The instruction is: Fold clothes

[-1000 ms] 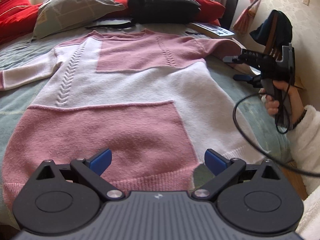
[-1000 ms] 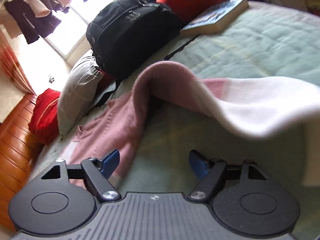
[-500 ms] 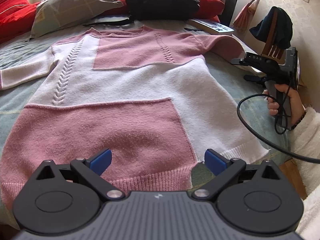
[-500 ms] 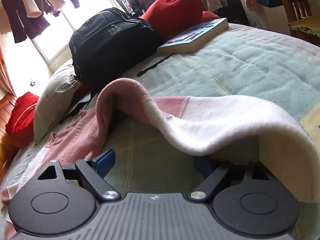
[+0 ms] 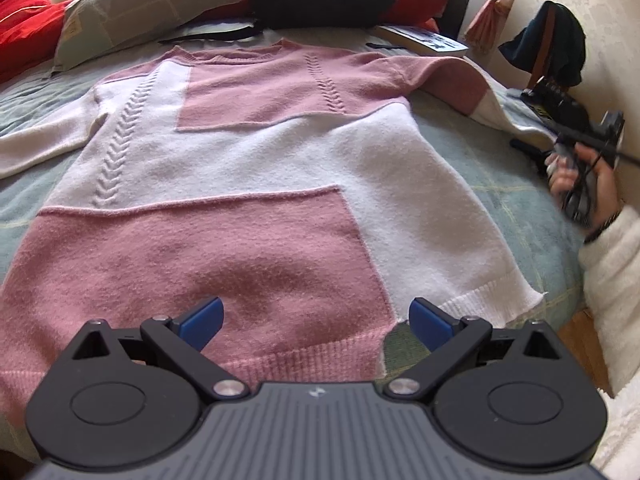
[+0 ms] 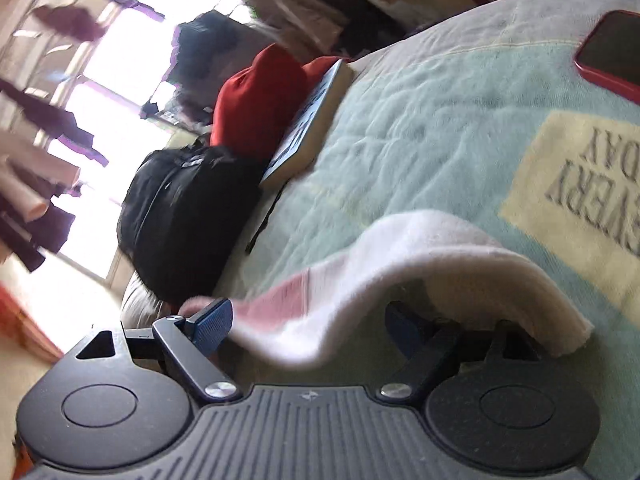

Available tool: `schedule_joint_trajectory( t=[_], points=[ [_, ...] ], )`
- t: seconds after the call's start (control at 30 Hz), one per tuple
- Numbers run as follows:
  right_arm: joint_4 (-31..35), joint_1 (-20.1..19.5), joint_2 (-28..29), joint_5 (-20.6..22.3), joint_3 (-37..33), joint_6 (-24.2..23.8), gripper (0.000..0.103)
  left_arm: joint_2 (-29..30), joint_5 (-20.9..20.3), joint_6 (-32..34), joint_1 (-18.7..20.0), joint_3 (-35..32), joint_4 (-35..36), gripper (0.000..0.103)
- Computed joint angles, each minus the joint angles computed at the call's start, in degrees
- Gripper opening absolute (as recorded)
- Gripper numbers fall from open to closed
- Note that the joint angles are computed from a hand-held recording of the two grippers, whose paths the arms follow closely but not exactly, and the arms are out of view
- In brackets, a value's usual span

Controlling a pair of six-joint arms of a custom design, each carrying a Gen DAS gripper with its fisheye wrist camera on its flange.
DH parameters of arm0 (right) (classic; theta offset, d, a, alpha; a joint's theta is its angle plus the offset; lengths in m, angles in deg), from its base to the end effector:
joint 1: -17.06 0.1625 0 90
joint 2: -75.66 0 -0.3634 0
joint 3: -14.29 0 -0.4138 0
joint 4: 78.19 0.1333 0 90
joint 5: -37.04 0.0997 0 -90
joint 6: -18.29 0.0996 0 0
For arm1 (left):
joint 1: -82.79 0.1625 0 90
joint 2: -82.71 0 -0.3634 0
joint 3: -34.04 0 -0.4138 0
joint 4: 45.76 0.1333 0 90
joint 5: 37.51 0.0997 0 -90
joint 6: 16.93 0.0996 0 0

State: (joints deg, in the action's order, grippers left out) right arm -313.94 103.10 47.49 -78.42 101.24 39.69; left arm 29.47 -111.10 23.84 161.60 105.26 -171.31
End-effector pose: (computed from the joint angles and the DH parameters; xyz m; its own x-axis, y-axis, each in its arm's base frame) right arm 0.0468 -0.6347 0.0750 -0.8097 0.4760 -0.3432 0.3212 -0.1299 -0.9380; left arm 0.0157 -0.7523 0.2649 -0.6044 0.6883 -0.4011 0.7654 0.6413 -0.0527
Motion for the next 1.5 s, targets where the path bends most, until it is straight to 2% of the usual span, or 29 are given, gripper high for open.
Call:
schedule_joint_trajectory(
  t=[0.1, 0.23, 0.27, 0.3, 0.33, 0.37, 0.4, 0.47, 0.6, 0.87, 0.97, 1.1, 1.17, 1.23, 1.3, 1.4, 1.5],
  points=[
    [1.0, 1.1, -0.3, -6.1, -1.7, 2.7, 0.087, -0.1, 0.1, -0.4, 0.1, 0.0, -0.3, 0.099],
    [0.2, 0.7, -0.4, -8.1, -2.1, 6.9, 0.079, -0.1, 0.2, -0.4, 0.1, 0.0, -0.4, 0.099],
    [1.7, 0.7, -0.7, -9.5, -2.3, 7.4, 0.068, -0.1, 0.4, -0.2, 0.0, 0.1, -0.5, 0.099],
    [3.7, 0.6, -1.1, -10.8, -2.4, 7.6, 0.051, -0.2, 0.3, 0.0, 0.1, 0.2, -0.4, 0.099],
    [5.6, 0.5, -1.6, -11.9, -2.6, 7.6, 0.04, -0.3, 0.0, 0.1, 0.2, 0.2, -0.2, 0.099],
    [7.3, 0.3, -2.0, -12.6, -2.7, 7.3, 0.021, -0.3, -0.2, 0.0, 0.2, 0.1, -0.1, 0.099],
    [8.5, 0.2, -2.4, -12.7, -2.7, 6.5, 0.015, -0.3, -0.2, -0.1, 0.3, 0.1, 0.0, 0.099],
    [9.4, 0.6, -2.5, -13.5, -4.2, 2.4, 0.013, -0.3, 0.2, -0.1, 0.2, 0.2, -0.2, 0.099],
    [10.8, 1.9, -2.1, -15.9, -9.7, -9.2, 0.012, -0.2, 0.4, -0.1, 0.1, 0.3, -0.3, 0.099],
    [14.1, 2.6, -4.5, -12.9, -16.3, -28.9, 0.01, 0.0, 1.2, -0.3, -0.3, 0.5, -0.6, 0.099],
    [14.9, 2.4, -5.4, -12.0, -17.9, -33.2, 0.01, 0.2, 1.5, -0.5, -0.5, 0.5, -0.6, 0.099],
    [15.9, 1.2, -7.3, -10.1, -16.8, -35.2, 0.011, 0.2, 1.6, -0.2, -0.8, 0.7, -0.5, 0.099],
    [16.5, 0.5, -8.0, -9.7, -15.7, -35.1, 0.014, 0.2, 1.5, 0.0, -0.8, 0.7, -0.4, 0.099],
    [16.6, 0.0, -8.6, -11.1, -14.3, -33.4, 0.025, 0.3, 1.6, 0.0, -0.8, 0.6, -0.4, 0.099],
    [16.9, -0.8, -10.0, -12.3, -11.7, -29.3, 0.039, 0.4, 1.8, 0.0, -0.8, 0.4, -0.3, 0.099],
    [14.6, -1.4, -10.5, -16.1, -9.6, -27.2, 0.049, 0.6, 2.0, 0.2, -0.9, 0.2, 0.0, 0.099],
    [12.4, -1.6, -10.8, -19.4, -8.3, -26.5, 0.053, 0.6, 1.9, 0.5, -1.0, 0.2, 0.2, 0.099]
  ],
)
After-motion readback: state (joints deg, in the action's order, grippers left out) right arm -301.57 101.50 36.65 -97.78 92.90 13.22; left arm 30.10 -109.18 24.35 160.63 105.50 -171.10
